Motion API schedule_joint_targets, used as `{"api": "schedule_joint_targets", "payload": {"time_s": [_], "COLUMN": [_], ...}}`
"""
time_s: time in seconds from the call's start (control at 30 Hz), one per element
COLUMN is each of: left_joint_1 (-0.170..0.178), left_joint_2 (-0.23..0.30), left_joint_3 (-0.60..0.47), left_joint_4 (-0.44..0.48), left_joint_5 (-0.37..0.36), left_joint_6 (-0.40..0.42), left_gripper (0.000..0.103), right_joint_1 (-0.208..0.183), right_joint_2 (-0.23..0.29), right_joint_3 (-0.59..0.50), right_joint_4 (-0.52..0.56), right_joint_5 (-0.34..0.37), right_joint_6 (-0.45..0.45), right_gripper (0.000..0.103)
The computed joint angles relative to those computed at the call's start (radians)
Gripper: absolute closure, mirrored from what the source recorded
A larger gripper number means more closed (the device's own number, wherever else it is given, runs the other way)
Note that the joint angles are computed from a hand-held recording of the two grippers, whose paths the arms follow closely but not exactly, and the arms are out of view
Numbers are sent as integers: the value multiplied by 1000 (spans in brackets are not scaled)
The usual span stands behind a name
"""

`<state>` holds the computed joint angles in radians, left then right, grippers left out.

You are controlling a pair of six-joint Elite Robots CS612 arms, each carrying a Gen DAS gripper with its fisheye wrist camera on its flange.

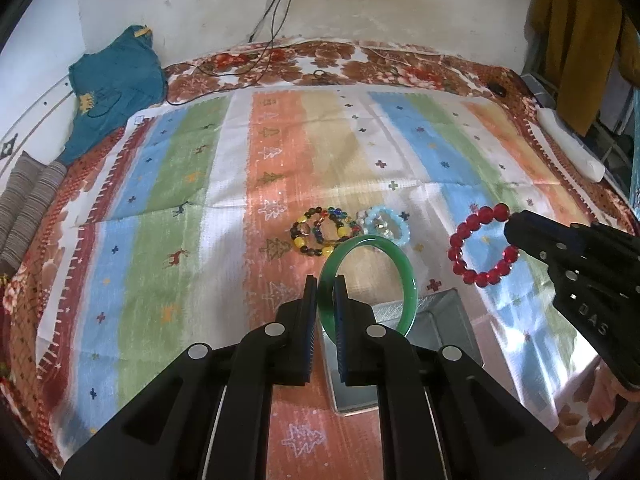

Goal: Organize jewelry
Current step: 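Carry the red bracelet with the right tool while the left tool carries the bangle over the tin, then open the right tool over the tin while the left tool releases the bangle into it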

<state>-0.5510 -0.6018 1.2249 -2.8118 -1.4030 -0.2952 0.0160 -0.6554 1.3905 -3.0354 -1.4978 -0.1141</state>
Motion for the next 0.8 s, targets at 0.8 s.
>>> {"api": "schedule_joint_targets", "payload": {"time_s": [0.8], "left_joint_1": [-11], "left_joint_2": [-17], "left_joint_3": [36], "left_joint_4": [26], "left_joint_5": [33], "left_joint_6": [-19], "left_gripper": [60], "right_joint_1": [5], "right_joint_2": [-25], "right_joint_3": [59], "right_joint_4": [-17], "right_joint_5": [-43], "right_joint_6": [-5], "right_gripper": [73]}}
